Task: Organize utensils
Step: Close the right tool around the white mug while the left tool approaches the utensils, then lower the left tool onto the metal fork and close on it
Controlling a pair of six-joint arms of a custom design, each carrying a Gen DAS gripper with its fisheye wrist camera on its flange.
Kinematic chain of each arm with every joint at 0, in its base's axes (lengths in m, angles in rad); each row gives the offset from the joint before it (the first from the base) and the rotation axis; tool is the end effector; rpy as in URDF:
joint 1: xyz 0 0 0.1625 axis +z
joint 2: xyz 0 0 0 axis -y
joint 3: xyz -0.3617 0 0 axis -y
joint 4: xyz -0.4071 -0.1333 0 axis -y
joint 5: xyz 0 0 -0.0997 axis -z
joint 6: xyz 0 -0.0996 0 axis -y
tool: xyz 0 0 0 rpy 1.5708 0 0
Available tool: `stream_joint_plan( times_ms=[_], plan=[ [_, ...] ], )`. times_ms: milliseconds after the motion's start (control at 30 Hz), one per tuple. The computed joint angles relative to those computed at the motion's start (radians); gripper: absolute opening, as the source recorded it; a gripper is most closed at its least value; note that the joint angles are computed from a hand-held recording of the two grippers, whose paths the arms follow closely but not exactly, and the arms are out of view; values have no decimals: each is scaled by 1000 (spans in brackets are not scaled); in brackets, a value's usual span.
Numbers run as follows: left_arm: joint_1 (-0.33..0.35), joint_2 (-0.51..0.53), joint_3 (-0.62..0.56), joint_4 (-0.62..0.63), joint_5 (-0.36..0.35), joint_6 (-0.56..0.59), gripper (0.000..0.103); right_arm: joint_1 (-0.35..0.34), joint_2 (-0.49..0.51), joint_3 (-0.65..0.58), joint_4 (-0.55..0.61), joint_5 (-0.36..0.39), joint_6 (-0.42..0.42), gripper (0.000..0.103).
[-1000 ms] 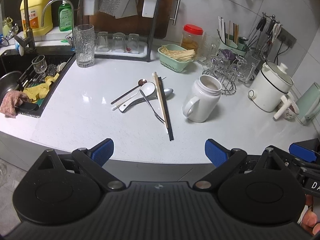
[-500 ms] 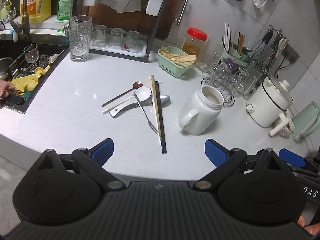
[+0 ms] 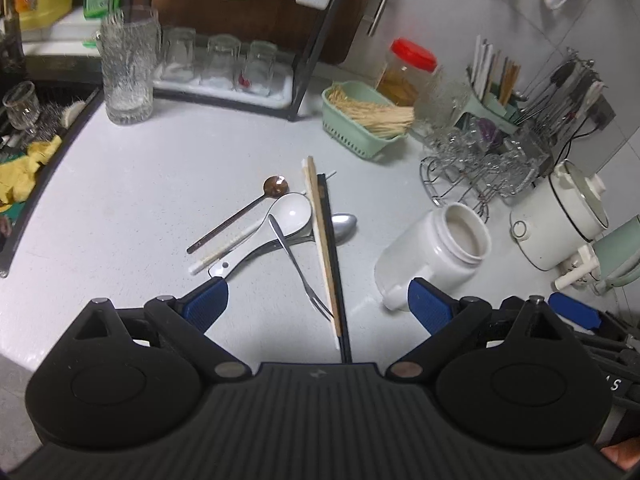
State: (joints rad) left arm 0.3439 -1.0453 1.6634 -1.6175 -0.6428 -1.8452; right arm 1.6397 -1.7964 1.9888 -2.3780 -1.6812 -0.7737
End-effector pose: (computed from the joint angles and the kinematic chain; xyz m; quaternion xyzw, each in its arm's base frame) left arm -0.4599 -0.3910 0.1353 -0.1409 0.8557 -0.4204 0.2668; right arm 0.1535 -0.4477 0.4138 0.3740 -0.8753 0.2654 0.1536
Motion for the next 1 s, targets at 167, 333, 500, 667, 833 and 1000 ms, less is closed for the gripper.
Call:
stream_joint_plan(
  times_ms=[167,333,500,667,833,1000],
  plan=[
    [65,-59,107,-252,-15,159,92,47,98,-73,26,-65,88,99],
    [119,-73,177,-461,-42,280,87,91,172,-97,-3,-149,92,99],
    [162,-66,215,-584,-66,311,73,110,251,-117,-56,-207,69,99],
    [198,-42,210,-605,-77,274,59,116,326,-132,-133,-258,-7,99],
    [211,-16,182,-556,-48,187,56,102,355,-147,-125,-240,-119,99],
    [230,14,135,-481,-31,117,55,92,368,-166,-96,-223,-176,99]
  ],
)
